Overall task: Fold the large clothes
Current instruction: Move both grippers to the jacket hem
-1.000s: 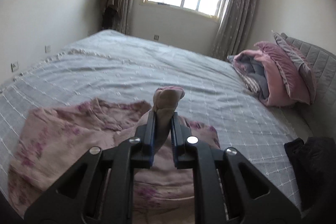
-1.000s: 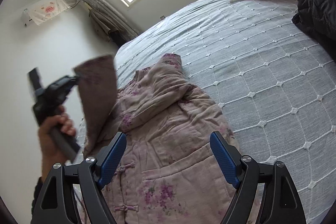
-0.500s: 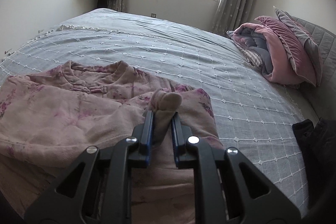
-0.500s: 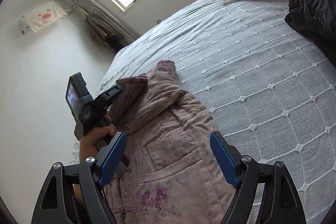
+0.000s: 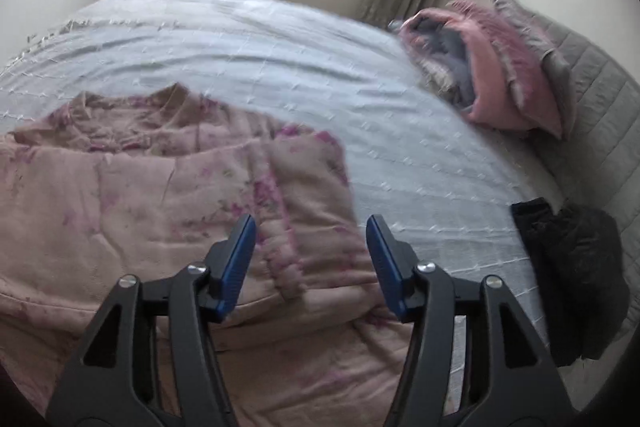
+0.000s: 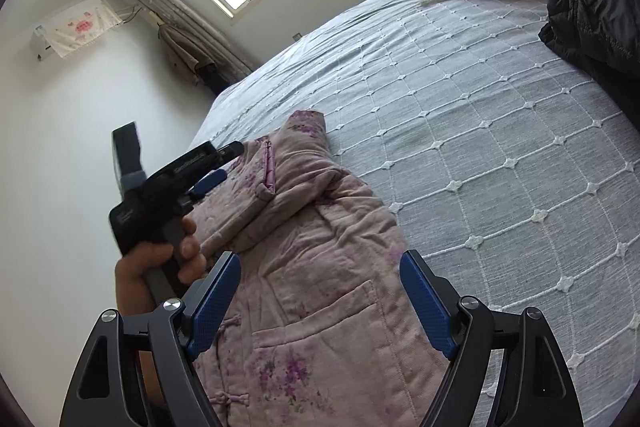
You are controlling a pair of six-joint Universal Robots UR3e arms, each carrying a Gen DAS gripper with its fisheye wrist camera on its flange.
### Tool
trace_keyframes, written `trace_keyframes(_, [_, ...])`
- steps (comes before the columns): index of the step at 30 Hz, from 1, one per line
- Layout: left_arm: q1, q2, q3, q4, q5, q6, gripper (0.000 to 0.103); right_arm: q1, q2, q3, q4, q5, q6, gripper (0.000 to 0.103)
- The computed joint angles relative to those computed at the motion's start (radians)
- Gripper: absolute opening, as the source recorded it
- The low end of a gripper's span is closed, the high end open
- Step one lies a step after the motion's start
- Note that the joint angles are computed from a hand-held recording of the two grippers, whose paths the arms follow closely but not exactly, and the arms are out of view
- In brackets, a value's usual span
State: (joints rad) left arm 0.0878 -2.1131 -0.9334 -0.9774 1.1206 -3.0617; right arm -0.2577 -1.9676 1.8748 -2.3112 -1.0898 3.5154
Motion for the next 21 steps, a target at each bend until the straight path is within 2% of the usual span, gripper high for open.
trace_keyframes(1, [0.007, -0.017, 0.03, -0.065, 0.001, -0.009, 0.059, 0.002, 0.002, -0.002, 0.003, -0.001, -0.006, 0.083])
trace_keyframes(3, [0.051, 0.022, -0.036, -0.128, -0.045, -0.002, 0.059, 0.007, 0.007, -0.008, 0.01, -0.013, -0.019, 0.083])
trace_keyframes(6, [0.136, 0.196, -0.332, -0.039, -0.062, 0.067, 0.059, 0.019, 0.019, -0.016, 0.019, -0.053, -0.025, 0.083])
trace_keyframes(9, [0.274, 0.345, -0.502, -0.063, -0.095, 0.129, 0.059, 0.009, 0.017, -0.008, 0.019, -0.054, -0.025, 0.083])
trace_keyframes(12, [0.495, 0.487, -0.585, -0.236, -0.145, 0.278, 0.059, 0.018, 0.023, -0.016, 0.024, -0.071, -0.032, 0.083])
trace_keyframes(14, [0.648, 0.574, -0.644, -0.316, -0.171, 0.358, 0.059, 0.051, 0.041, -0.038, 0.027, -0.121, -0.039, 0.083])
trace_keyframes(16, [0.816, 0.67, -0.712, -0.383, -0.188, 0.449, 0.07, 0.089, 0.063, -0.062, 0.027, -0.174, -0.049, 0.083])
trace_keyframes(18, [0.978, 0.763, -0.78, -0.449, -0.21, 0.593, 0.074, 0.111, 0.076, -0.07, 0.021, -0.193, -0.059, 0.083])
trace_keyframes(21, [1.195, 0.866, -0.862, -0.531, -0.262, 0.765, 0.085, 0.153, 0.102, -0.082, 0.003, -0.236, -0.069, 0.083])
